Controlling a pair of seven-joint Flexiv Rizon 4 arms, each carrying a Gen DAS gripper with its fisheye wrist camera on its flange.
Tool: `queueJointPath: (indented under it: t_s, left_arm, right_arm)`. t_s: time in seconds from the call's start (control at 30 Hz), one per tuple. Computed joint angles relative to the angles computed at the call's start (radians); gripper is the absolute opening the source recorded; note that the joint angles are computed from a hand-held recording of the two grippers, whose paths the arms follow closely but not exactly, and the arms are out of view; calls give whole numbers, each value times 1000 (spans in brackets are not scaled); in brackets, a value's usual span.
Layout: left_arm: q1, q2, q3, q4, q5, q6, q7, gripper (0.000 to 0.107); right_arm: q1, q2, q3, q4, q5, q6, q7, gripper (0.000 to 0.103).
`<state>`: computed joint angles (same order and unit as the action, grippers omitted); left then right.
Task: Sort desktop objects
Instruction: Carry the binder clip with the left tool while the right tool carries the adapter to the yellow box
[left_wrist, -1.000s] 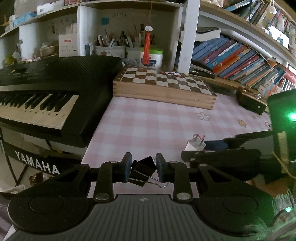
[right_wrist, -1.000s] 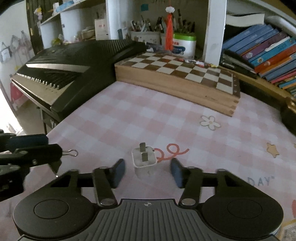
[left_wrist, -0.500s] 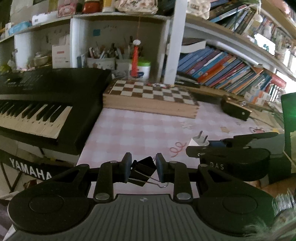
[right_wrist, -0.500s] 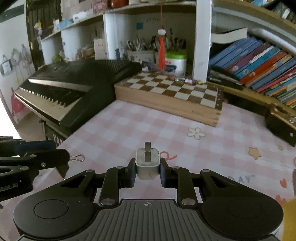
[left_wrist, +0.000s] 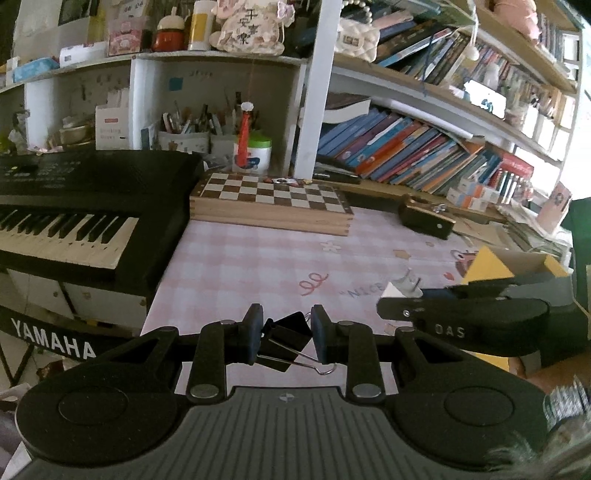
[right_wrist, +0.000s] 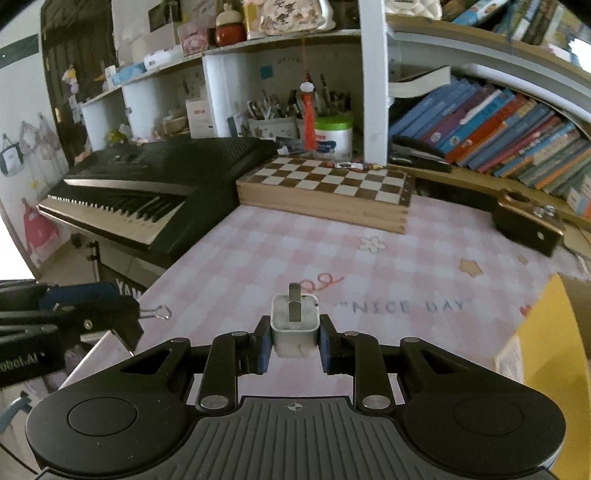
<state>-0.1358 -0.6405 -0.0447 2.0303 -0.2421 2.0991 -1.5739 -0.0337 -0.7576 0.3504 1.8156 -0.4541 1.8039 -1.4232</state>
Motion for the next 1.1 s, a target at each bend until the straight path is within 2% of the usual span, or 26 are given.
queueJointPath:
  t_s: [0.3, 0.57, 0.83, 1.1]
  left_arm:
    - [34, 75, -40, 117, 92, 61, -51, 26]
    - [79, 101, -84, 170, 211, 85, -97, 26]
    - [96, 148, -99, 277, 305, 126, -138, 26]
    - [85, 202, -92, 404, 374, 176, -166, 26]
  right_arm:
    - [36, 129, -83, 199, 61, 90, 45, 25]
    - [121, 224, -177, 359, 134, 139, 81, 25]
    - [273, 307, -276, 515, 297, 221, 56, 25]
    - [409, 380, -307, 669, 489, 297, 11, 25]
